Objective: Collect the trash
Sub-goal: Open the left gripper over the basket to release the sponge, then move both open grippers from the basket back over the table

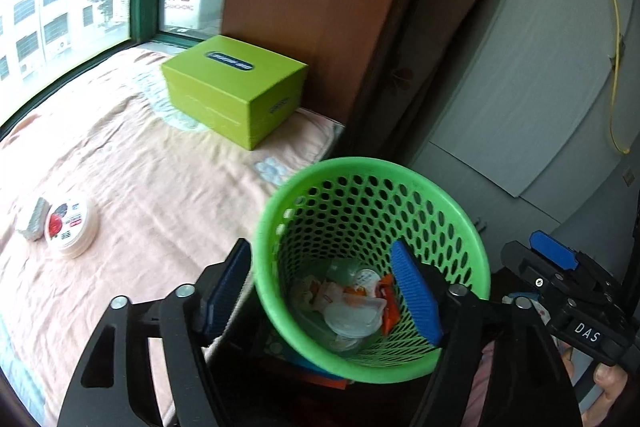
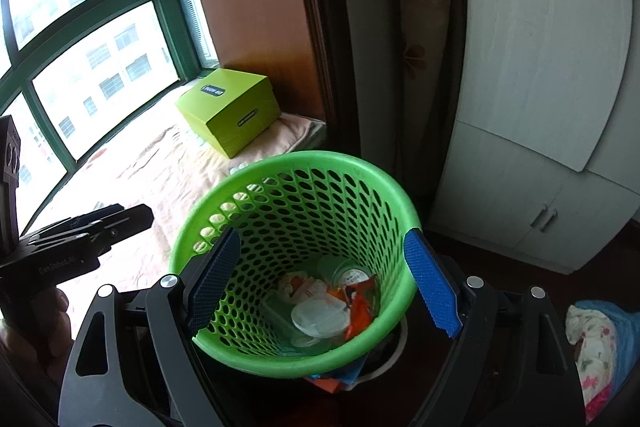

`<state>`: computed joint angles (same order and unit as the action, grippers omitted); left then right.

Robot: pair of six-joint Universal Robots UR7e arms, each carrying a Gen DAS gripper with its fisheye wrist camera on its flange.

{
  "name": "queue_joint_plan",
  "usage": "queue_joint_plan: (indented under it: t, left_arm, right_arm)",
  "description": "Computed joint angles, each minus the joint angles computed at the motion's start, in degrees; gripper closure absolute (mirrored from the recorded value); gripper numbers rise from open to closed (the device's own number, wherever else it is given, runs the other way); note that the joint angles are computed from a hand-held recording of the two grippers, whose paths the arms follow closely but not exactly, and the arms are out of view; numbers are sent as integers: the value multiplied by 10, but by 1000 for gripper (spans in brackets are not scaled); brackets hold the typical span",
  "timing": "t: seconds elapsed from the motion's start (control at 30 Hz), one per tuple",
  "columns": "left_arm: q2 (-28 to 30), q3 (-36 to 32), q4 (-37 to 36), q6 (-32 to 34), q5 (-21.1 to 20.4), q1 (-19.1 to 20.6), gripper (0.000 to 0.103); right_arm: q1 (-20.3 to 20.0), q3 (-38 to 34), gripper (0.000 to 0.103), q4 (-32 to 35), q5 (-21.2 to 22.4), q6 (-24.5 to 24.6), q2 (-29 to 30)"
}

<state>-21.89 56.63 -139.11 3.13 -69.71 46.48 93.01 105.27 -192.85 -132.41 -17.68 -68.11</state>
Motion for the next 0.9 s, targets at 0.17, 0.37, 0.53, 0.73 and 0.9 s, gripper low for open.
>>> queue_joint_plan:
  t: [0.17,0.37,0.53,0.73,0.9]
  left_arm:
    - [-20,21,-20,-4,25,8,22]
    - [-40,35,-36,-16,61,21,18]
    - [-57,45,-49,-26,88,34,15]
    - [-73,52,-54,-36,118,48,14]
    - [-86,59,-66,-39,142,57,10]
  right_arm:
    - [4,-12,18,16,9,-3,11]
    - [15,-35,17,35,20,-16,34]
    - [25,-58,17,55,32,-25,57]
    - [35,-90,16,78,44,-41,87]
    - [43,-123,15,100,53,-54,116]
